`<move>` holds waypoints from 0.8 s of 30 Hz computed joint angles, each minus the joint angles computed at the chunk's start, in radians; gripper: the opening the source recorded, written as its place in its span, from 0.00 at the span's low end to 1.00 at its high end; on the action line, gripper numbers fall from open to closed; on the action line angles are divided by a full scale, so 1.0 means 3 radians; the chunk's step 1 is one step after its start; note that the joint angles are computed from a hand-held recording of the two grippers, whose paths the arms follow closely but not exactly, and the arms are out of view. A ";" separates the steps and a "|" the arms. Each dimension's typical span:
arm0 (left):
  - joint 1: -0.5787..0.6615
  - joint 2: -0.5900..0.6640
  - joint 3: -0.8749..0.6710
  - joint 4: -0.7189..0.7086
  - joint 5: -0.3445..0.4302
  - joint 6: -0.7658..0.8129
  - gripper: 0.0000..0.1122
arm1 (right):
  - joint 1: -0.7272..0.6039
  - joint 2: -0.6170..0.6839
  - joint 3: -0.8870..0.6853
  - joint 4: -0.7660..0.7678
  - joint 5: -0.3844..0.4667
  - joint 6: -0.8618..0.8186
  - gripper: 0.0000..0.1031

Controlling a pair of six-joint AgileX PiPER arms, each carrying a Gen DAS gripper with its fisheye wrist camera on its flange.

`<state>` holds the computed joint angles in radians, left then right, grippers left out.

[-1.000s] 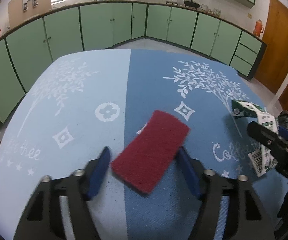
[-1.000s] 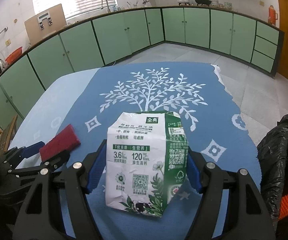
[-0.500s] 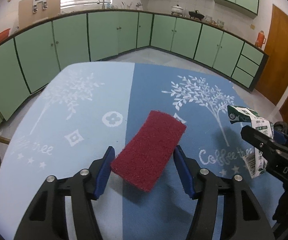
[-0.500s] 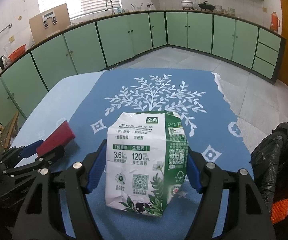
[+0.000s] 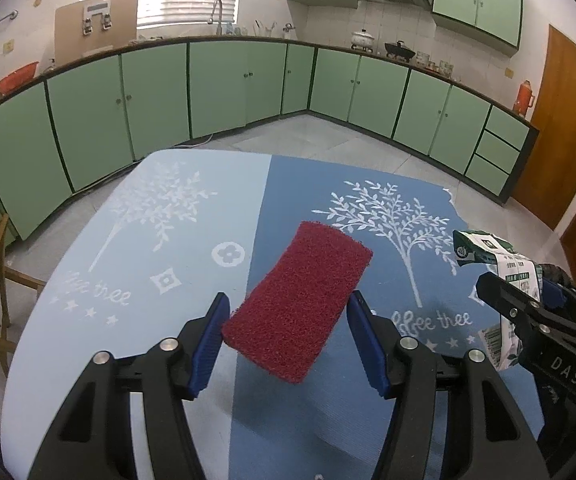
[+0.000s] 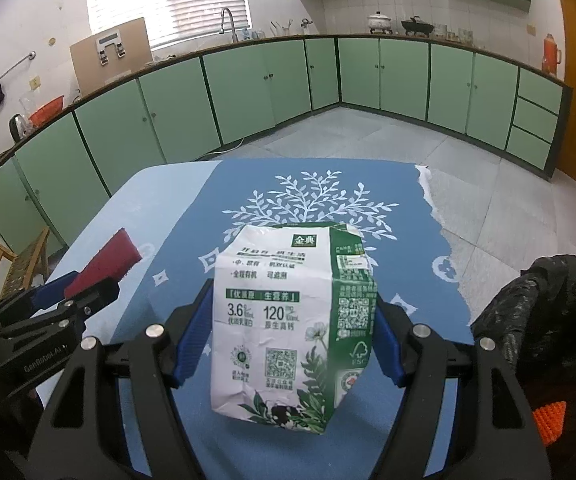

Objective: Collect trash
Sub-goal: 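Lift the carton and pad and carry both over the bin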

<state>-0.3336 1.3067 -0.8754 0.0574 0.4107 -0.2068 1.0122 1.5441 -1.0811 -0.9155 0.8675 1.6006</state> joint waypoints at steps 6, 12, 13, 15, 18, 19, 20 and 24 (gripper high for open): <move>-0.0163 -0.0185 -0.0004 0.0205 0.0126 -0.0296 0.53 | 0.0168 -0.0181 0.0039 -0.0003 0.0174 0.0017 0.66; -0.0413 -0.0343 -0.0045 0.0634 0.0284 -0.0779 0.53 | 0.0371 -0.0403 0.0087 -0.0025 0.0398 0.0094 0.66; -0.0476 -0.0365 -0.0056 0.0745 0.0321 -0.0895 0.53 | 0.0410 -0.0437 0.0090 -0.0032 0.0450 0.0100 0.66; -0.0583 -0.0403 -0.0076 0.0871 0.0379 -0.1041 0.53 | 0.0488 -0.0507 0.0097 -0.0042 0.0548 0.0110 0.66; -0.0770 -0.0467 -0.0087 0.1084 0.0462 -0.1318 0.53 | 0.0617 -0.0618 0.0109 -0.0072 0.0717 0.0139 0.66; -0.0828 -0.0481 -0.0098 0.1139 0.0491 -0.1393 0.53 | 0.0658 -0.0659 0.0114 -0.0082 0.0769 0.0151 0.66; -0.0915 -0.0499 -0.0111 0.1223 0.0529 -0.1502 0.53 | 0.0703 -0.0704 0.0118 -0.0092 0.0830 0.0163 0.66; -0.1175 -0.0539 -0.0139 0.1490 0.0636 -0.1826 0.53 | 0.0860 -0.0841 0.0133 -0.0130 0.1039 0.0213 0.66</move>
